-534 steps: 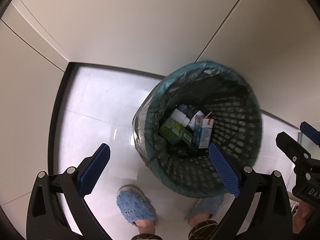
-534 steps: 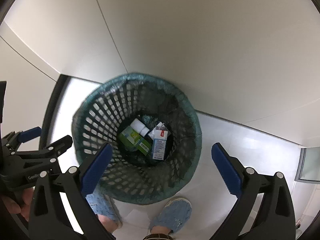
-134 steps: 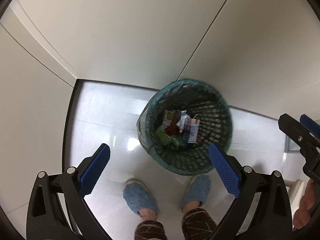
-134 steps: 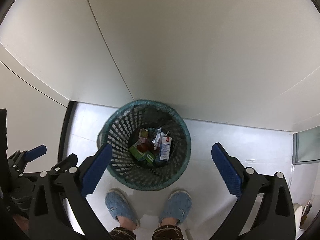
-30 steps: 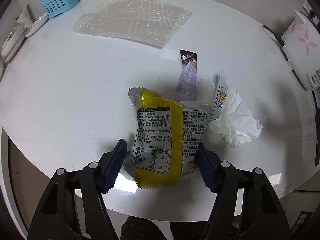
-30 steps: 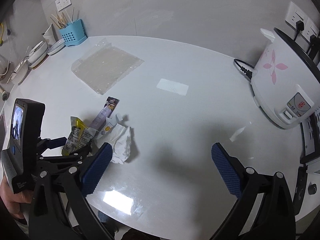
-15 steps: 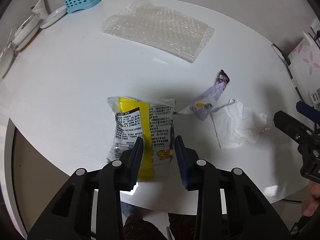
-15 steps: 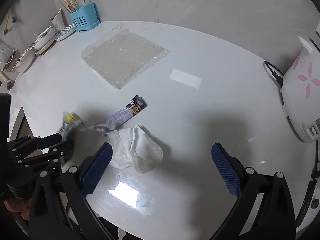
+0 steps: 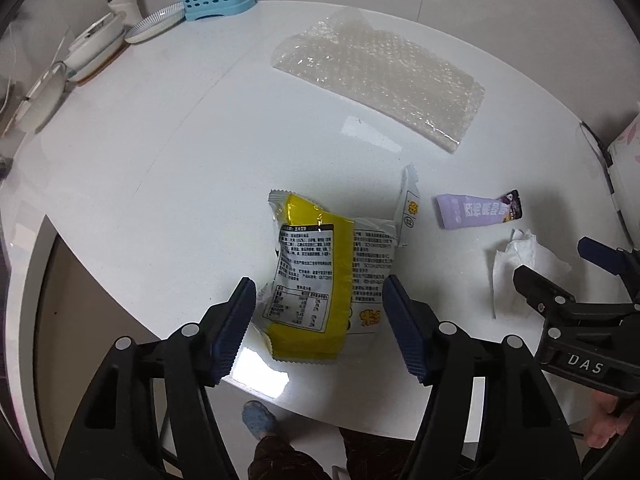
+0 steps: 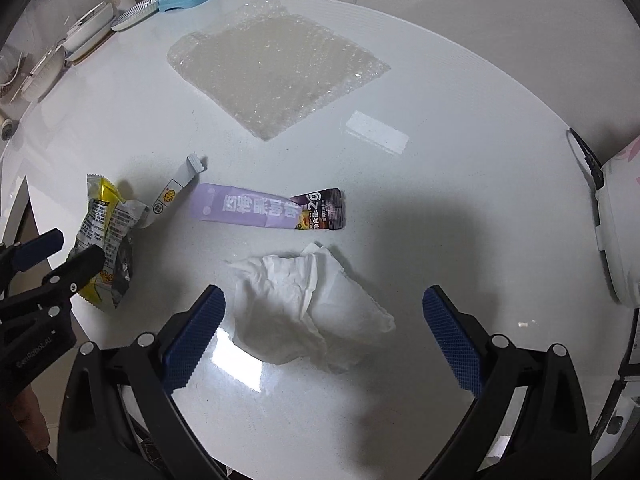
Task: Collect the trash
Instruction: 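Grasp the white tissue with the right tool while the left tool holds the packet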
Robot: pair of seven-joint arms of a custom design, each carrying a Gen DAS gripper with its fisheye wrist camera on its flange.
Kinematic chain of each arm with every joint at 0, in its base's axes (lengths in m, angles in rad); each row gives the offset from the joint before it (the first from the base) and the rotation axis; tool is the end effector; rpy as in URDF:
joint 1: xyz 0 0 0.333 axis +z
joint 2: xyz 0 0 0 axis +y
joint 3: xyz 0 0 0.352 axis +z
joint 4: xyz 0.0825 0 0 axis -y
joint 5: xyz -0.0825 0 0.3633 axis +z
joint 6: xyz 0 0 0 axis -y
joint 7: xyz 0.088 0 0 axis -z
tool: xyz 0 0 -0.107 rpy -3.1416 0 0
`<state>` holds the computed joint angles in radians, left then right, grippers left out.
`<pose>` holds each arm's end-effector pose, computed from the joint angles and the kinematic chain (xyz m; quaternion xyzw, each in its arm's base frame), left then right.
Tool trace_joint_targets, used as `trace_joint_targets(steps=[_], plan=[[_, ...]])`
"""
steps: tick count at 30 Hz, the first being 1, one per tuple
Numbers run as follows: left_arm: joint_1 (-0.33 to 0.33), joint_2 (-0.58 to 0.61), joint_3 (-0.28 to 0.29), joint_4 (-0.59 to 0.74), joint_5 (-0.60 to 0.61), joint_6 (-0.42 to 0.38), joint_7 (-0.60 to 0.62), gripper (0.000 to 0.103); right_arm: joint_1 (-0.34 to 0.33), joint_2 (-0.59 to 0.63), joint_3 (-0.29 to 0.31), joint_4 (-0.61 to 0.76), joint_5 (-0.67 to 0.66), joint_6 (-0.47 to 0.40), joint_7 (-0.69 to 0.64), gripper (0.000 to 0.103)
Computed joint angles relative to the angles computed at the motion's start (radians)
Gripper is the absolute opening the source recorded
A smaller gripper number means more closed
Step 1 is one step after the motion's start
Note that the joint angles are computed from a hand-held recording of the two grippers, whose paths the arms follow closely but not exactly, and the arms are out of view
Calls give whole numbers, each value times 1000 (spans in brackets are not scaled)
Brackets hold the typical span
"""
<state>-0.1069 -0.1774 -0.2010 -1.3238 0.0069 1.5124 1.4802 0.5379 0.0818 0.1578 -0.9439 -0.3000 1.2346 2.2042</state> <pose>0.4130 -0.1482 0.8486 -0.6152 0.7672 -0.1385 0.1171 0.4003 0.2751 0.8545 -0.6729 0.7211 -0.1403 0.0869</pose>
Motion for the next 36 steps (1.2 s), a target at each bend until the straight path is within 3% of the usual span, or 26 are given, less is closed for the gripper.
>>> trace_joint_targets(steps=[4,9,13,18,23,25,31,36], plan=[[0,12,-2,-20,15,-9,-5,67,4,18,-2,11,7,-26,10,89],[-1,18,5,-30,-11,-7,-20,70,-9,7,-8,-20,48,-35,27,72],[-8,24,-1,-18,-8,-3,-16,76,-35,-30,-13,-83,93,5,46,58],[-16,50,-7,14,1,-29,-36,79,-62,-32,-14,-78,135,15,38,14],[-30,88,-11,55,13,-69,-59,79,-92,-62,-23,-113,172,38,48,10],[-34,99,-7,68,6,-85,-73,70,-100,-74,-23,-126,170,47,33,10],[-47,138,-4,127,6,-151,-112,62,-113,-100,-16,-148,166,71,7,10],[-53,143,3,135,6,-145,-99,49,-119,-113,-14,-165,169,93,-2,10]])
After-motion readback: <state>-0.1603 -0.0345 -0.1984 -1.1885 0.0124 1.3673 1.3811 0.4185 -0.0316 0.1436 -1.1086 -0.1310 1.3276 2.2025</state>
